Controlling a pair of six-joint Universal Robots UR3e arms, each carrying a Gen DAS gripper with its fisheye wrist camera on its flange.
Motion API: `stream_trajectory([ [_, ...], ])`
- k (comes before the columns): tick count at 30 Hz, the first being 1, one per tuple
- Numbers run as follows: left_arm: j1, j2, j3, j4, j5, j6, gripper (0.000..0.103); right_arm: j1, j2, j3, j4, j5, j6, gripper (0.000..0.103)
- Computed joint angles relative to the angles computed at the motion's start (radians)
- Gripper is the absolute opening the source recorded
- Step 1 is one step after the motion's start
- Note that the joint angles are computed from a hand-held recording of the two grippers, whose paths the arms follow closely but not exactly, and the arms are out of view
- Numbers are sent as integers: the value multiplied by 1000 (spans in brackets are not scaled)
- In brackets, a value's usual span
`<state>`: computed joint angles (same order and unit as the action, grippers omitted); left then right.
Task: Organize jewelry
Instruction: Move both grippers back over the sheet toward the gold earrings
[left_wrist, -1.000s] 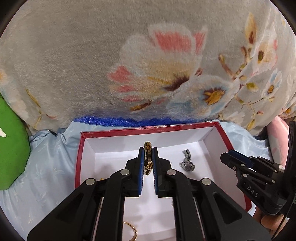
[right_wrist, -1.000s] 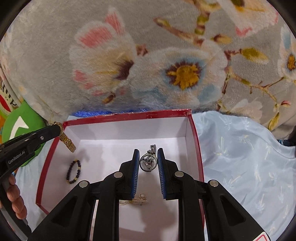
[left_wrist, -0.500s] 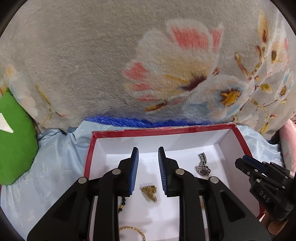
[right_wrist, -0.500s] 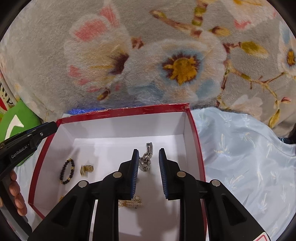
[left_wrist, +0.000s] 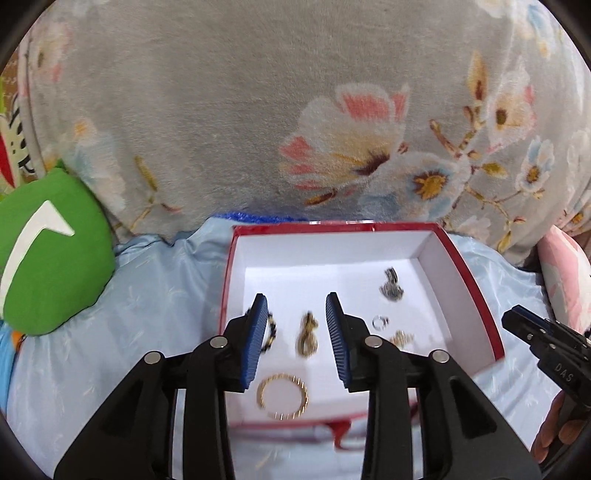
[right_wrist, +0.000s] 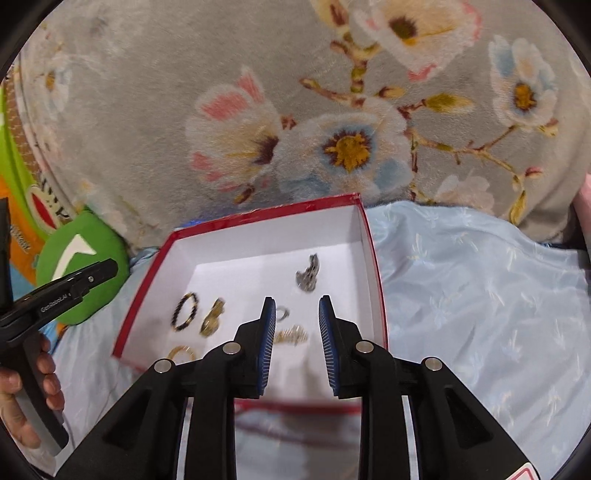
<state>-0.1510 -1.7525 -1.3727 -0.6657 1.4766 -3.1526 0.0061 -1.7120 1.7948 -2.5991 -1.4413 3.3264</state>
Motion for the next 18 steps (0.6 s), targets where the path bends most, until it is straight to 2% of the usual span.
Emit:
stream_trajectory([
  [3, 40, 180, -206, 7, -51, 15, 32, 10, -180, 164, 11, -9, -1, 26],
  [6, 81, 349, -373, -37, -93, 32, 32, 49, -371, 314, 53, -44, 9, 27],
  [9, 105, 522, -542, -66, -101, 51, 32, 162, -523, 433, 114, -140, 57, 27],
  [12, 126, 677, -679, -123, -109, 74, 32, 287, -604, 518, 159, -222, 146, 28],
  [16, 248, 925, -835, -301, -230, 126, 32, 512, -593, 583, 158, -398, 306, 28],
  [18, 281, 1004, -882, -364, -248, 141, 32, 588, -576, 599, 157, -451, 369, 28],
])
